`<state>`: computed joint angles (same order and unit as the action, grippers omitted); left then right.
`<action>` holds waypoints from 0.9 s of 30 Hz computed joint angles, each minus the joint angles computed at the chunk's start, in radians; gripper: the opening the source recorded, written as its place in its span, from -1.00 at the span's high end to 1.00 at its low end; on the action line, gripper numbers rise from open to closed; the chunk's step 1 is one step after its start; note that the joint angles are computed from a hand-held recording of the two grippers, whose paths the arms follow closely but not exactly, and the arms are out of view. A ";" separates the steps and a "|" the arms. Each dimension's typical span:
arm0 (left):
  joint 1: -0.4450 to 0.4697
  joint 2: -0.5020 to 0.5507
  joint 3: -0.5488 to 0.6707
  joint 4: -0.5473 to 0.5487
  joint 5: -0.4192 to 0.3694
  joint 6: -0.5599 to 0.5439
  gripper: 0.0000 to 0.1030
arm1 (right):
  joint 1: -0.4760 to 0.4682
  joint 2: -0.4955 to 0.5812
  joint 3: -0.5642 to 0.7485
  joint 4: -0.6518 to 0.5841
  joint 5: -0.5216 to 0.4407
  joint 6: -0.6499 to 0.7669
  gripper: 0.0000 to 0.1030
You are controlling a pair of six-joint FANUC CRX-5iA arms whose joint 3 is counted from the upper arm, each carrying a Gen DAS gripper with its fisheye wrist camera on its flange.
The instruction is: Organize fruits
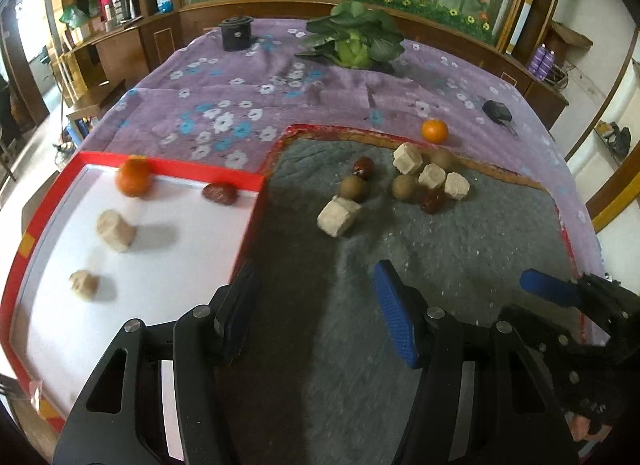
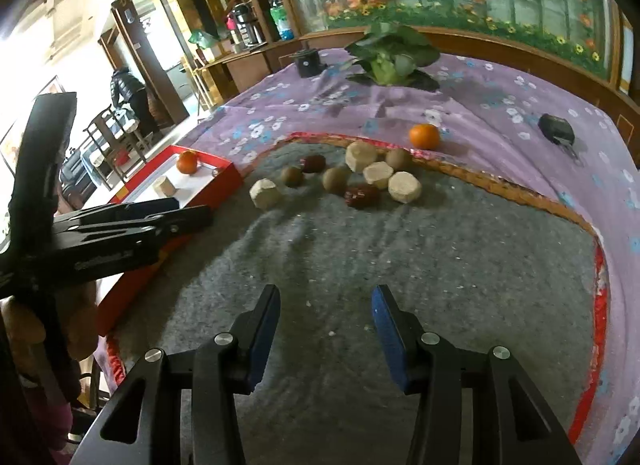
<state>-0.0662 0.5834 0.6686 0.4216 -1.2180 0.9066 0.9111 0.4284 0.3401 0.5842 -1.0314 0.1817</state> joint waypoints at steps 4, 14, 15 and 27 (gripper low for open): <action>-0.028 0.044 0.058 -0.022 -0.013 -0.003 -0.14 | -0.006 -0.013 -0.020 -0.004 0.008 0.003 0.10; -0.063 0.117 0.182 -0.116 -0.006 0.078 -0.14 | -0.030 -0.031 -0.052 -0.026 0.040 0.009 0.09; -0.063 0.118 0.183 -0.117 0.000 0.085 -0.14 | -0.032 -0.033 -0.057 -0.029 0.045 0.008 0.09; -0.049 0.169 0.275 -0.066 -0.038 0.149 -0.14 | -0.042 -0.038 -0.070 -0.056 0.062 0.016 0.09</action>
